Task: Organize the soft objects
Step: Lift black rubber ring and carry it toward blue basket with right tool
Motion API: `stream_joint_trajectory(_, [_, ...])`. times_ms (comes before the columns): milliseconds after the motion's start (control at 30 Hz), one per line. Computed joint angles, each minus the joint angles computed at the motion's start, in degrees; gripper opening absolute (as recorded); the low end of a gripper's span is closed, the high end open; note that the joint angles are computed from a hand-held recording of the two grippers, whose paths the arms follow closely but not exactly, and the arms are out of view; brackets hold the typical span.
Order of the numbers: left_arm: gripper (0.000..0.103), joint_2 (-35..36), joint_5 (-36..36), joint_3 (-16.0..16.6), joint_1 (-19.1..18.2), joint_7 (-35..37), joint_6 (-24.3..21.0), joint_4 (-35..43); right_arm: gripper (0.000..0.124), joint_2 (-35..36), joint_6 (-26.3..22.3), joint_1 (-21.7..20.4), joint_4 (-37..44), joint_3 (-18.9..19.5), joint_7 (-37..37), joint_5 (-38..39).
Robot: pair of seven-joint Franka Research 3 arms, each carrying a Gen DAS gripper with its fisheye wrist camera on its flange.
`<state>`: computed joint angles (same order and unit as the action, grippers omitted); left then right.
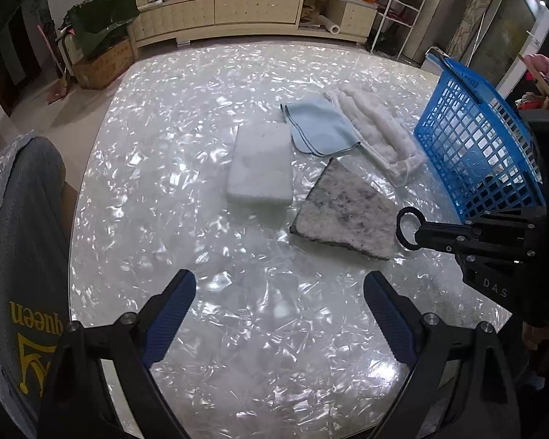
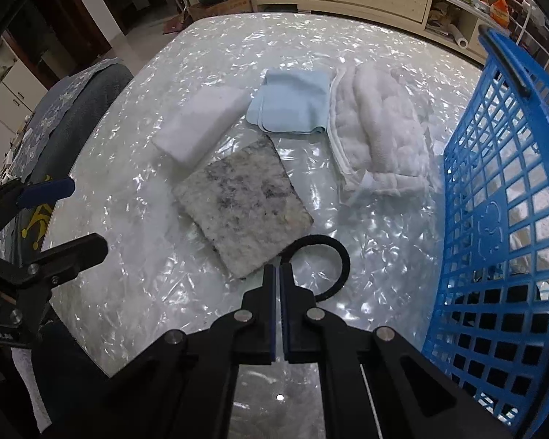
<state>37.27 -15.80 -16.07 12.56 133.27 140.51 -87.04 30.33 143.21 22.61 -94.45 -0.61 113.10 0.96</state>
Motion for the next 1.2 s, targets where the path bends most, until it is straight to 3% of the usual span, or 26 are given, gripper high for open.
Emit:
stream_joint_trajectory(333, [0.092,1.52,0.32,0.44,-0.38,-1.04,-1.26,1.81,0.003,2.86,-2.19,-0.10,3.48,-0.22,0.14,-0.30])
stream_joint_trajectory(600, [0.092,1.80,1.84,0.09,-0.40,-0.37,1.04,0.78,0.024,5.18,-3.53,-0.52,5.82,0.46,-1.57,1.45])
stream_joint_trajectory(700, [0.092,1.98,2.26,0.17,-0.51,-0.55,1.16,0.91,0.024,6.67,-5.38,0.14,7.95,0.06,-1.62,0.79])
stream_joint_trajectory(867, [0.092,2.59,2.40,0.29,-0.42,-1.68,0.19,1.88,0.004,7.39,-5.99,1.56,8.90,-0.28,-2.50,-1.42])
stream_joint_trajectory(1200, [0.092,1.39,0.57,-1.02,0.66,0.28,-1.20,1.39,0.004,4.02,-2.96,2.32,4.95,-0.26,-1.68,-1.11])
